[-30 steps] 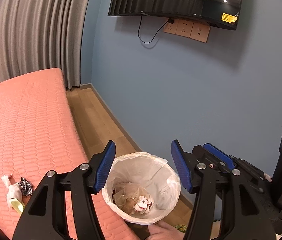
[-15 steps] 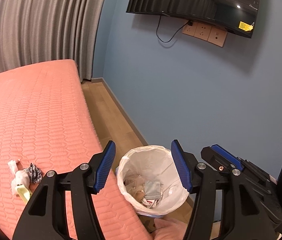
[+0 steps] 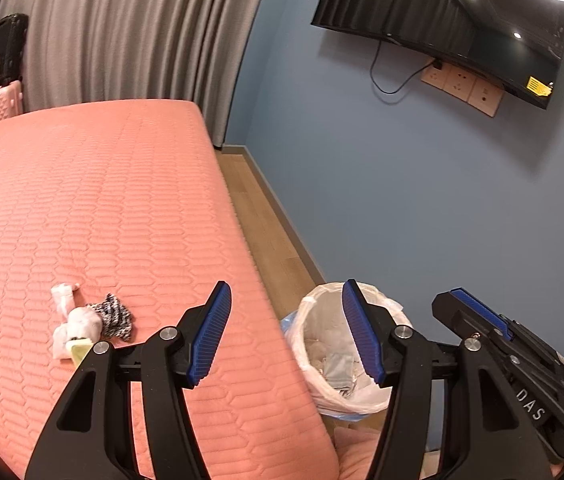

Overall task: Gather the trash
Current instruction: 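Move both open tools back over the remaining pile on the bed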

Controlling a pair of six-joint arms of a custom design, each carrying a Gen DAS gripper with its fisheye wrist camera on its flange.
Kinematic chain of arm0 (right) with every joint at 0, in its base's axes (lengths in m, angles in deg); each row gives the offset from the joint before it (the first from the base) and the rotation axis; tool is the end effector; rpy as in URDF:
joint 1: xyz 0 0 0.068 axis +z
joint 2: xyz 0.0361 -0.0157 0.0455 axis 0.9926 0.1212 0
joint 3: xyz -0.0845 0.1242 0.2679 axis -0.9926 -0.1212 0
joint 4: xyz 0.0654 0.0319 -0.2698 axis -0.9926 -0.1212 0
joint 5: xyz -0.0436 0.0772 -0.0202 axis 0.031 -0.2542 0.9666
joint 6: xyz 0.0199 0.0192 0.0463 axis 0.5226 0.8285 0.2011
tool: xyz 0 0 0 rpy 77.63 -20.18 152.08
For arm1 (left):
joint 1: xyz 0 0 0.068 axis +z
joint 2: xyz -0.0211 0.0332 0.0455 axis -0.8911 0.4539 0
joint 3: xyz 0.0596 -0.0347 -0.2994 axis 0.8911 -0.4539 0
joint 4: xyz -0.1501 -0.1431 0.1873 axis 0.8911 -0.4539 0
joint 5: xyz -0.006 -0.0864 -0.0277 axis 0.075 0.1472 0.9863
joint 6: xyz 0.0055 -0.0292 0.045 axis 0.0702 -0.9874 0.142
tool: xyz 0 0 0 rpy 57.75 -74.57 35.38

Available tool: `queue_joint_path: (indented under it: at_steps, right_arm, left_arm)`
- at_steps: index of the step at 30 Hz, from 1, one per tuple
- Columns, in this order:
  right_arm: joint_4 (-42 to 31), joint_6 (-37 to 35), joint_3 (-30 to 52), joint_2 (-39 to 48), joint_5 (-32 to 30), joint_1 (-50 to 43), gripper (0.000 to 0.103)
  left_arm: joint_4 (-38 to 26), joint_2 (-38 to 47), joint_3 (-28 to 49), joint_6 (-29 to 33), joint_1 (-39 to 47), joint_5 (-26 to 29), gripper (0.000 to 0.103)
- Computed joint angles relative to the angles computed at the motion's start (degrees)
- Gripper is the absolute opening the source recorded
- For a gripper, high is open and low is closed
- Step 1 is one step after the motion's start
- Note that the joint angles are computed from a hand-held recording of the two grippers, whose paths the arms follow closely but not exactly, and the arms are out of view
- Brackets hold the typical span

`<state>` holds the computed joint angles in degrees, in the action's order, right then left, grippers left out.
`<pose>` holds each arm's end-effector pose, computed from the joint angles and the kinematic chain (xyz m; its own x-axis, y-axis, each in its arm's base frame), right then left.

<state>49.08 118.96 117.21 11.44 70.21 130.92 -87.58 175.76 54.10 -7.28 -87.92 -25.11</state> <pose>0.2073 0.2011 0.3861 -0.5598 0.1984 -0.8045 0.0058 0.9718 0.2357 0.3153 -0.1503 0.4120 -0.6776 0.0209 -0.7351 0.3185 0.9093 -0.2677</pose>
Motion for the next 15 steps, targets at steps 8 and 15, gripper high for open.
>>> queue_joint_path:
  at_steps: [8, 15]
  right_arm:
    - [0.66, -0.19, 4.19, 6.59, -1.46, 2.79, 0.028]
    - [1.20, -0.70, 8.48, 13.58, -3.84, 5.27, 0.029]
  left_arm:
    - [0.14, -2.87, -5.45, 0.18, 6.94, 2.91, 0.059]
    - [0.12, -4.23, -9.47, 0.85, 14.09, 4.92, 0.063]
